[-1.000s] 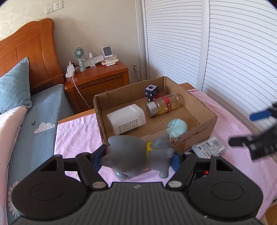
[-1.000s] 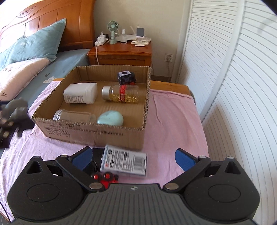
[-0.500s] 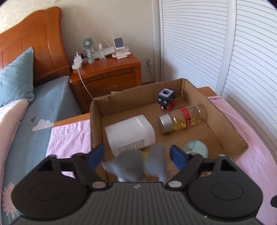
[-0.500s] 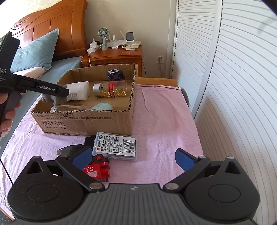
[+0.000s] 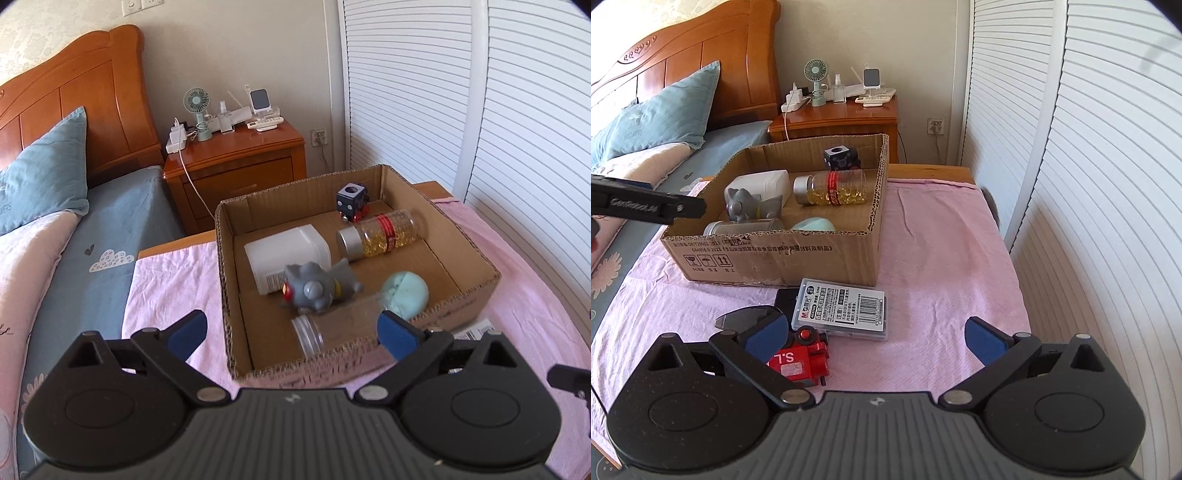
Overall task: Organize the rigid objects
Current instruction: 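Lower the grey elephant into the box and open the left tool, then move the right tool to the red S.L toy block while the left tool reaches the black oval case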
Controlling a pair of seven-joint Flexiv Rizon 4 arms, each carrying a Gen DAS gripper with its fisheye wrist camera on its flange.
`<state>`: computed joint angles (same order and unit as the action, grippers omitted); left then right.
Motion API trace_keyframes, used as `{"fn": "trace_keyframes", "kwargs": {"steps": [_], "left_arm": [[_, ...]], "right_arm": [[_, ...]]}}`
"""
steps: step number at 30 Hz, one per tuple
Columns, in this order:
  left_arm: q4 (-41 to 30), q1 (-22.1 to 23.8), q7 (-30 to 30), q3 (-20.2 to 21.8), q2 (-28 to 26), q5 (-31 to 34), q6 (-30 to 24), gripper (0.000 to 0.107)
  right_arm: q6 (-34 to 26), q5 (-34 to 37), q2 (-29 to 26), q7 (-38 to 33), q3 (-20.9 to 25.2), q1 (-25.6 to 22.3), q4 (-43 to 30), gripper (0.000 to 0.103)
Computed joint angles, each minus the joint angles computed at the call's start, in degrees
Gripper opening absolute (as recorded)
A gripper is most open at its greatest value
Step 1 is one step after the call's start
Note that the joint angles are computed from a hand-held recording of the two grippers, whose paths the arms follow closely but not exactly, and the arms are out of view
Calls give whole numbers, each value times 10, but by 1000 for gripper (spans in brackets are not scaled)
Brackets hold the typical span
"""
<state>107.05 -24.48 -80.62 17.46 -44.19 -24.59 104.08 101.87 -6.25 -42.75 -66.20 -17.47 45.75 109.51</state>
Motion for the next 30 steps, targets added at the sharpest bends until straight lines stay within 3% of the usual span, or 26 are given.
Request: {"fn": "trace_keyframes", "kwargs": {"steps": [8,18,22,30], "left_arm": [[73,-30,-14,-6,24,-35,77,102],[106,-65,10,-40,-10,-169,168,102],[116,-29,8,-88,-7,-184,170,102],[122,-7,29,-115,-12,-189,179,102]], "right_arm": [[7,4,-4,-5,9,-1,6,103],[14,-3,-22,-27,27,-3,3,103],[7,-17,-34,-42,49,-17,-11,103],[-38,-37,-72,-28,36,0,-54,103]]}}
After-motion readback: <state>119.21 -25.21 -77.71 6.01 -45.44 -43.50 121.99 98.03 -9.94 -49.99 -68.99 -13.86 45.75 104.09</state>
